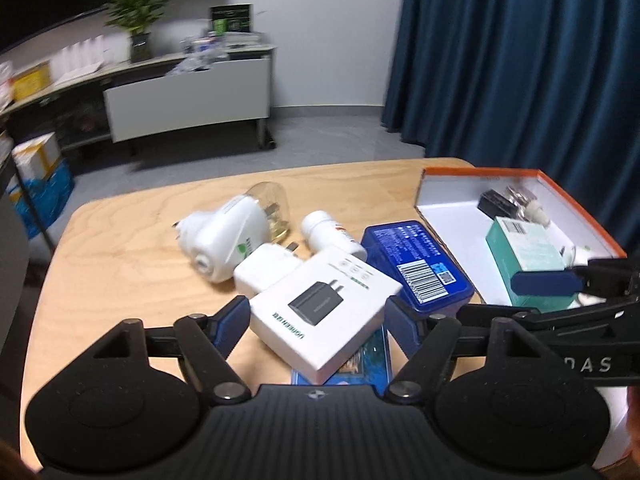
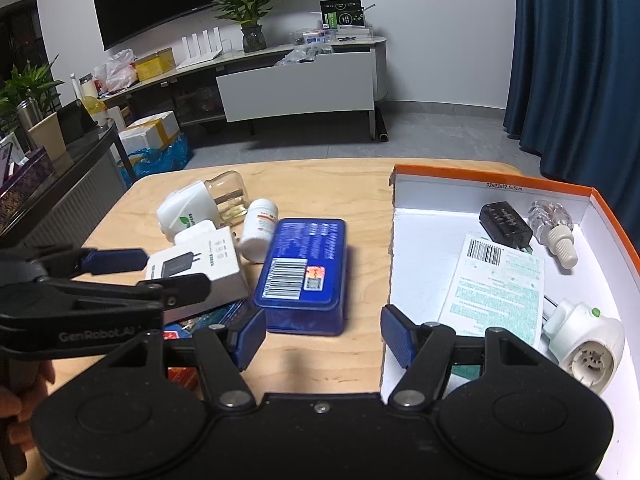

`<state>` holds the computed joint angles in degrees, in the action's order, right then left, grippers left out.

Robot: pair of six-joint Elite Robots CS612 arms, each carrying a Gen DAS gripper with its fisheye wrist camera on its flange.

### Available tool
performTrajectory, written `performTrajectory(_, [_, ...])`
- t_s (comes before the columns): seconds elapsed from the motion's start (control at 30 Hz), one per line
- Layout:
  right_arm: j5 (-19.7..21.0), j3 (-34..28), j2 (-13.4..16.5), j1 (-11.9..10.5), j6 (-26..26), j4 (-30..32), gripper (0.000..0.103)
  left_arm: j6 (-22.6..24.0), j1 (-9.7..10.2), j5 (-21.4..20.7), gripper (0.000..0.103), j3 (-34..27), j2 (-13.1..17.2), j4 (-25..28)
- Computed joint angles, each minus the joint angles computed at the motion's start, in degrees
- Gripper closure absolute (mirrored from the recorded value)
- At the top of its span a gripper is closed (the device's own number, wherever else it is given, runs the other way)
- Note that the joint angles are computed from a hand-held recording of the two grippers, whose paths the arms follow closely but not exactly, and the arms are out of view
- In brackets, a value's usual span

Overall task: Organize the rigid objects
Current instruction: 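Grasp the white UGREEN charger box with the left tool while the right tool grasps the blue tin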

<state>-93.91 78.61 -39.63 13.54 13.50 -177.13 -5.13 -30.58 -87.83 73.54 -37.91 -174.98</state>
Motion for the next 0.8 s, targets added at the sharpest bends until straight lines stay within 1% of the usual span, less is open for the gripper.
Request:
performTrajectory(0.03, [-0.1,-0.2,0.1,0.0,-0.1,0.1,0.026,1.0,0.15,-0.8,0.025,-0.5,0.3,0.2])
performTrajectory(0.1, [-0.2,-0.7,0.4,0.0,-0.1,0.5,0.026,2.7,0.23,-1.5,0.026,-1.2,0.7,0.0])
performTrajectory(0.17, [0.3,-1.0,0.6,-0.2,-0.1,0.5,0.026,4.4,0.36,-2.1,0.029,-1.5,1.0,-0.6])
performTrajectory(0.23, [1.3,-0.9,0.6,-0.4,-0.5,0.1,0.026,6.1,0.59,-3.2,0.029,-1.6,1.1,-1.2])
performTrajectory(0.3, [2.4,-0.5,0.3,-0.6,-1.3,-0.2,0.026,8.5,0.91,-5.0,0.026,-1.8,1.4,-1.9])
performTrajectory(0.33, [2.4,-0.3,0.2,-0.7,-1.7,-0.2,0.026,9.2,1.08,-5.8,0.023,-2.1,1.5,-1.7])
performTrajectory(0.43, [2.2,0.3,-0.2,-0.8,-0.8,-0.7,0.026,10.7,1.51,-7.9,0.022,-4.0,2.4,0.5])
performTrajectory(0.57, [2.2,0.8,-0.6,-1.0,-0.9,-1.0,0.026,16.9,1.67,-10.1,0.021,-6.7,3.4,5.0])
performTrajectory(0.67, [1.9,0.4,-0.5,-1.0,-1.0,-0.6,0.026,20.4,1.67,-11.2,0.021,-8.3,3.9,7.8])
performTrajectory(0.73, [2.1,0.2,-0.4,-1.0,-0.9,-0.5,0.026,23.3,1.48,-11.6,0.021,-8.9,4.2,9.2])
performTrajectory(0.8, [1.8,-0.1,-0.3,-1.0,-1.0,-0.1,0.026,25.0,1.24,-11.1,0.020,-9.4,4.5,9.7])
